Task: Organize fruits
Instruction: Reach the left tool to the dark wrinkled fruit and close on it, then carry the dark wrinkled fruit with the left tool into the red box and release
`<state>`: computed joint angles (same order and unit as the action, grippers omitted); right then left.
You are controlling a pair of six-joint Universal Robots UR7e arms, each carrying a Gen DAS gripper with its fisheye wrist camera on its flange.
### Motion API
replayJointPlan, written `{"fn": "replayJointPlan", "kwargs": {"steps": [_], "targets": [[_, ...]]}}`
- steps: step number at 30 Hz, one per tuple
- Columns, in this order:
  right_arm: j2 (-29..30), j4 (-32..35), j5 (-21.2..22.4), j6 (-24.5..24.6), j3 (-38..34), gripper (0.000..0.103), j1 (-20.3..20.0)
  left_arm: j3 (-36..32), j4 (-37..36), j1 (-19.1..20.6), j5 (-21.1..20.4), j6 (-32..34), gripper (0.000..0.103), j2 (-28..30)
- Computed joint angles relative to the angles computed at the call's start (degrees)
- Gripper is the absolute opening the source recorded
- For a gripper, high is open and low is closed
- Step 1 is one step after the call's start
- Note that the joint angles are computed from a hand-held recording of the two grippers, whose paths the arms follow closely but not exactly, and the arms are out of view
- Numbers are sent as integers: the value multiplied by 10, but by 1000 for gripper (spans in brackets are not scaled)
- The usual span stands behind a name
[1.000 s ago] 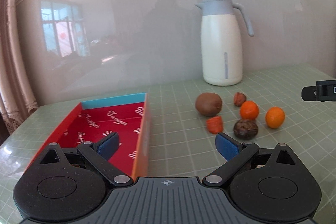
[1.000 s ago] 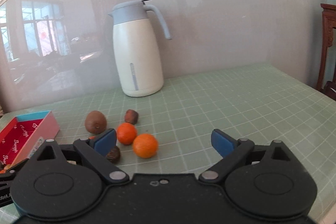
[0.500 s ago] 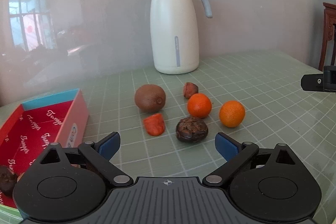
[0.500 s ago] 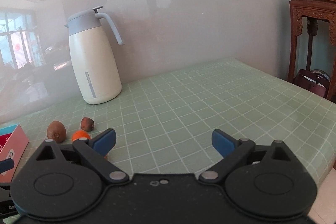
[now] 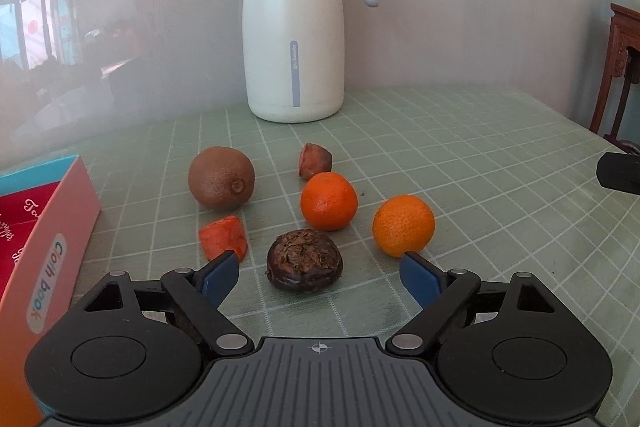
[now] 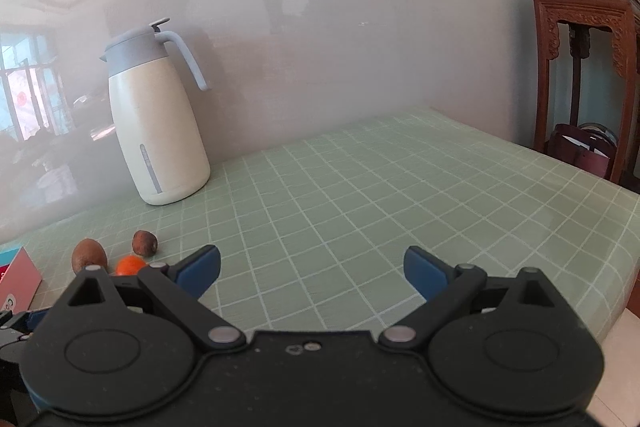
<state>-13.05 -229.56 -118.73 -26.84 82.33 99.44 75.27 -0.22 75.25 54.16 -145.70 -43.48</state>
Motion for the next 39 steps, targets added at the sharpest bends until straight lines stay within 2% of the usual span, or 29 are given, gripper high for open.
{"fn": "replayJointPlan", "kwargs": {"steps": [3, 7, 12, 14, 19, 28, 39], "targets": [[0, 4, -1, 1, -4, 99, -1, -9, 4, 1, -1, -4, 86, 7], [-2, 6, 2, 6, -1, 99, -2, -28, 23, 4, 1, -16, 73, 19], [-3, 8, 6, 11, 1, 99, -2, -33, 30, 7, 2, -32, 66, 20], [-5, 11, 10, 15, 3, 99, -3, -31, 25, 8, 2, -34, 56, 18], [-6, 12, 16, 14, 6, 99, -2, -25, 17, 10, 2, -42, 45, 13], [-8, 12, 17, 18, 8, 99, -4, -5, -7, 9, -4, -52, 44, 2], [-7, 13, 19, 13, 8, 99, -2, 42, -55, 7, -6, -25, 44, -30]]}}
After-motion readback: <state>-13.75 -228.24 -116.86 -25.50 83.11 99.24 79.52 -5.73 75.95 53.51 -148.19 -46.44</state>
